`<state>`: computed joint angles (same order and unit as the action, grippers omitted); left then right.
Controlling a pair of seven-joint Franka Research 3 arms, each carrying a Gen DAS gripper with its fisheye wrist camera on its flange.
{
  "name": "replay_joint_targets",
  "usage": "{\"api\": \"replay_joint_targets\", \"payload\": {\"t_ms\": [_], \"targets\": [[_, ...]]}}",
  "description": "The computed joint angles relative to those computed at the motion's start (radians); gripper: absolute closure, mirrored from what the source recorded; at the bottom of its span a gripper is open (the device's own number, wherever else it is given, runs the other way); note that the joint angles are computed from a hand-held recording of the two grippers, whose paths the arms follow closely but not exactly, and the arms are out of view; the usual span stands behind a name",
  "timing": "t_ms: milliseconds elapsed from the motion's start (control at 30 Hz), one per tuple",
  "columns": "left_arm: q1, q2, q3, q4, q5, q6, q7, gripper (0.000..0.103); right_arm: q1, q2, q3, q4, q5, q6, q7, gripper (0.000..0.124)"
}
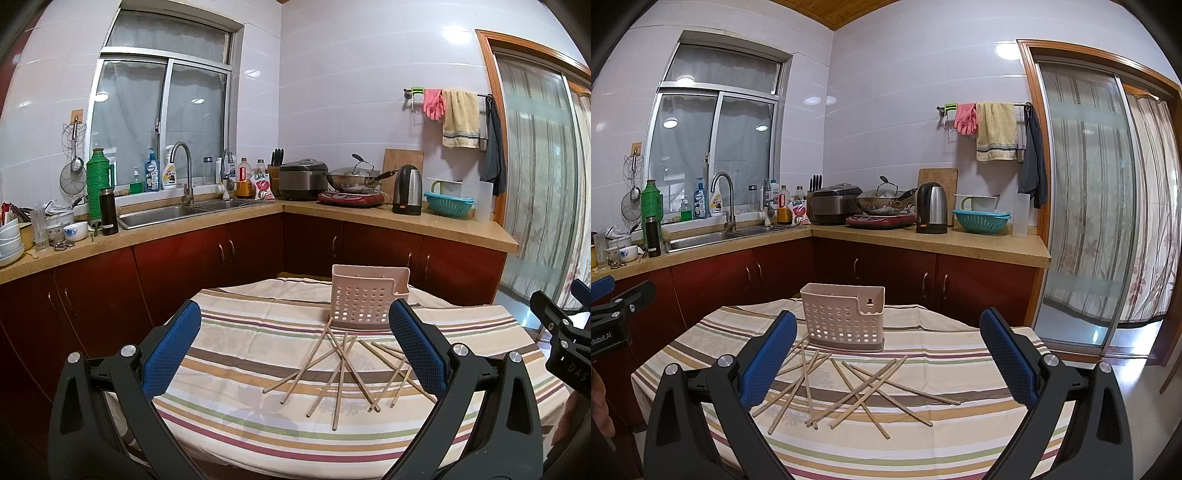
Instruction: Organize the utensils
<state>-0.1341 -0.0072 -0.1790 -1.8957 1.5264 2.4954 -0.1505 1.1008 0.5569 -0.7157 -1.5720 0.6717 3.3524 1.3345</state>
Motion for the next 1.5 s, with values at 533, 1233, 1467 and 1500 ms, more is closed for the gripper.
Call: {"api": "replay_joint_targets", "payload": {"t_ms": [533, 1233, 1467, 1500], "targets": [[0.004, 0.095, 0.037, 0.039, -0.004, 0.055, -0.019, 0.004, -0.143, 0.103, 0.127, 0.084, -0.104, -0.043, 0.126, 0.027], [-0.002, 0.287, 0.140, 0.094, -0.088, 0.129, 0.038, 0.004, -0.423, 0.332, 0.440, 0.386, -0.402, -0.309, 0.290, 0.063], [-0.003, 0.311, 0.156, 0.109, -0.081, 0.136, 0.057, 0.004, -0.451, 0.430, 0.460, 0.547, -0.499, -0.419, 0.374, 0.068], [-0.002, 0.313, 0.158, 0.109, -0.085, 0.140, 0.062, 0.004, -0.453, 0.441, 0.461, 0.567, -0.513, -0.438, 0.387, 0.069]]}}
